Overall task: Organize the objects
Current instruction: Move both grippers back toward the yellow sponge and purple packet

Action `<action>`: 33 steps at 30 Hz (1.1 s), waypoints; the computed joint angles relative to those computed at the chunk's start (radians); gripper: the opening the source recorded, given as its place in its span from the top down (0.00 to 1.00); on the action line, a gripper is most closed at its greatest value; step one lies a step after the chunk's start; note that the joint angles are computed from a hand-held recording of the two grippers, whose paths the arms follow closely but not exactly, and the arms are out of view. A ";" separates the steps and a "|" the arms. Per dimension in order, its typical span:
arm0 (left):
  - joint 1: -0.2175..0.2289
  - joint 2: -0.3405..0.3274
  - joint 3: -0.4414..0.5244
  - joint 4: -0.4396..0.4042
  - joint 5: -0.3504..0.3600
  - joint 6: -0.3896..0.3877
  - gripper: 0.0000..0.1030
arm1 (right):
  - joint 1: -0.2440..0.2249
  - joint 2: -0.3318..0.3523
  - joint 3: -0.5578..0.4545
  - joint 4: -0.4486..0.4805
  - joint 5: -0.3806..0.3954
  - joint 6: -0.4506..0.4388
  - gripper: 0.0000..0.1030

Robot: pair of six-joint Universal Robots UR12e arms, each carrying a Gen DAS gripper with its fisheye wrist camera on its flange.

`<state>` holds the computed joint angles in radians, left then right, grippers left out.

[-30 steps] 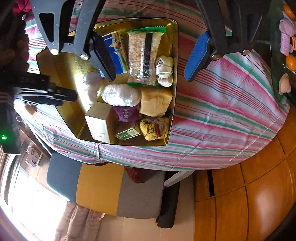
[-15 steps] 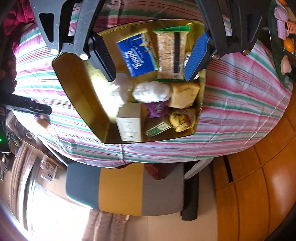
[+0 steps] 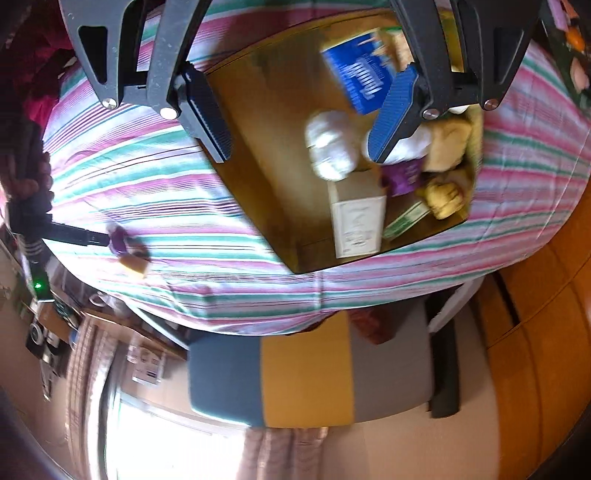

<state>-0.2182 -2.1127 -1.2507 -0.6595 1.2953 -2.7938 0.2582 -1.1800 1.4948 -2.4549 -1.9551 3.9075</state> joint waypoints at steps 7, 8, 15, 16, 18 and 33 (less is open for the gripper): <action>-0.048 -0.033 0.059 -0.055 -0.024 0.047 0.25 | -0.032 -0.043 0.064 0.045 -0.021 0.220 0.21; -0.055 -0.039 0.069 -0.063 -0.025 0.055 0.25 | -0.034 -0.049 0.071 0.038 -0.016 0.244 0.20; -0.093 -0.079 0.134 -0.134 -0.038 0.094 0.25 | -0.038 -0.065 0.088 0.031 -0.008 0.308 0.17; -0.098 -0.084 0.143 -0.144 -0.039 0.095 0.25 | -0.038 -0.068 0.092 0.026 -0.007 0.317 0.17; -0.108 -0.098 0.164 -0.164 -0.037 0.100 0.25 | -0.040 -0.073 0.099 0.020 -0.009 0.339 0.17; -0.166 -0.203 0.333 -0.276 -0.067 0.141 0.25 | -0.060 -0.116 0.164 -0.015 -0.008 0.525 0.15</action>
